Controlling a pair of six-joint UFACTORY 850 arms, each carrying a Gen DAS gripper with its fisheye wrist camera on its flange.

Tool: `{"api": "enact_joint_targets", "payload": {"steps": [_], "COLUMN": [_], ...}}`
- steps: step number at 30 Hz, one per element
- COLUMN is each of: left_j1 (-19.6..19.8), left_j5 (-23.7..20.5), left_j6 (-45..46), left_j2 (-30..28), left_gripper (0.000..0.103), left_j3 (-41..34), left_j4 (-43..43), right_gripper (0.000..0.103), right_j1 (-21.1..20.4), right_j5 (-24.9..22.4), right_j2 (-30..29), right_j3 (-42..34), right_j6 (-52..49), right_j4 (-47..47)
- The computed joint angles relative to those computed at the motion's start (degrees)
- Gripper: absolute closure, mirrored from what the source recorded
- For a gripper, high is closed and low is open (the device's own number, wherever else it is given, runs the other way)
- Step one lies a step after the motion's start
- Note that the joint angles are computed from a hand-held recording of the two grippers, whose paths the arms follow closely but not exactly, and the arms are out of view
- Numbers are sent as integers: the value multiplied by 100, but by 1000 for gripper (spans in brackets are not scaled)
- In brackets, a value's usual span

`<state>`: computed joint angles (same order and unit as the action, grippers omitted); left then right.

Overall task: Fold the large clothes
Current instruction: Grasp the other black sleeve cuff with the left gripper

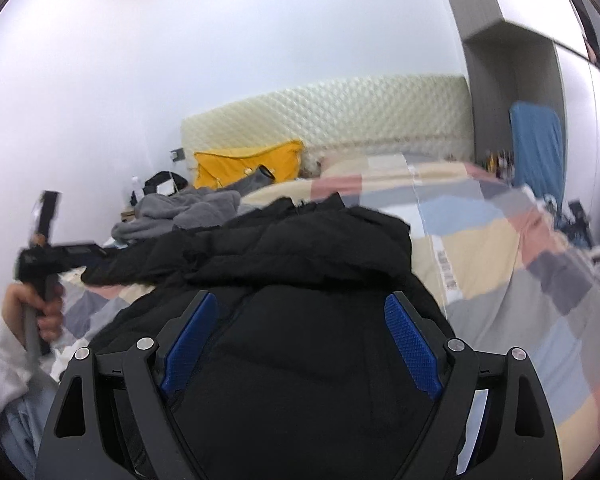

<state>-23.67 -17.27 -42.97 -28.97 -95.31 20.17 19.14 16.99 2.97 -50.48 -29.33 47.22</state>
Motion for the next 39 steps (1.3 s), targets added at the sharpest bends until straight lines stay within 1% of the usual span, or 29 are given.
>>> {"api": "enact_joint_targets", "payload": {"steps": [3,4,6,8,10,12,15,16,17,21,23,25,26,27,29,30,32,33,35,37,39], "left_j1": [420,601,838,1070,1289,1520,1804,1941,2083,2460,2655,2768,2842,2917,3004,3032,3066,3083,3112,3117,3109], "left_j5": [-100,-161,-237,-357,-479,-499,-504,-536,-528,-527,-530,-500,-506,-538,-547,-562,-668,-790,-927,-824,-797], "left_j6": [635,750,704,787,653,765,1212,1506,1962,2753,3445,3744,4025,4307,4666,4797,4654,4307,3937,4090,3973], "left_j2": [119,156,215,208,168,83,-151,-275,-388,-889,-1187,-1463,-1613,-1762,-2034,-2189,-2471,-2715,-3015,-3109,-3243], "left_gripper": [49,45,40,34,29,26,23,23,23,23,23,23,23,23,24,24,24,24,25,25,25], "left_j3": [-123,-199,-298,-474,-622,-716,-824,-860,-858,-945,-1012,-1145,-1233,-1334,-1577,-1749,-2115,-2450,-2855,-2951,-3182], "left_j4": [-1158,-1401,-1388,-1335,-1110,-1085,-1416,-1839,-2439,-3607,-4602,-5133,-5589,-6044,-6614,-6769,-6610,-6265,-5970,-6110,-5907], "right_gripper": [17,17,17,17,17,17,17,17,17,17,17,17,17,17,17,17,17,17,17,17,17], "right_j1": [-54,-56,-4,34,73,115,187,215,256,357,391,442,464,490,565,600,653,678,731,743,750], "right_j5": [-46,-11,99,84,52,40,70,98,145,207,159,188,209,243,364,401,447,489,605,631,696], "right_j2": [14,34,69,25,-56,-135,-240,-263,-295,-408,-497,-586,-642,-700,-870,-970,-1145,-1219,-1389,-1514,-1571], "right_j3": [38,59,108,71,-18,-109,-229,-255,-300,-456,-574,-666,-726,-795,-998,-1113,-1311,-1398,-1596,-1751,-1826], "right_j6": [167,242,225,50,-392,-846,-1557,-1711,-1971,-2515,-2619,-2602,-2633,-2764,-3231,-3420,-3719,-3894,-4343,-4563,-4610], "right_j4": [91,43,34,102,462,872,1541,1680,1915,2438,2647,2744,2809,2949,3371,3542,3864,4044,4455,4671,4762]}}
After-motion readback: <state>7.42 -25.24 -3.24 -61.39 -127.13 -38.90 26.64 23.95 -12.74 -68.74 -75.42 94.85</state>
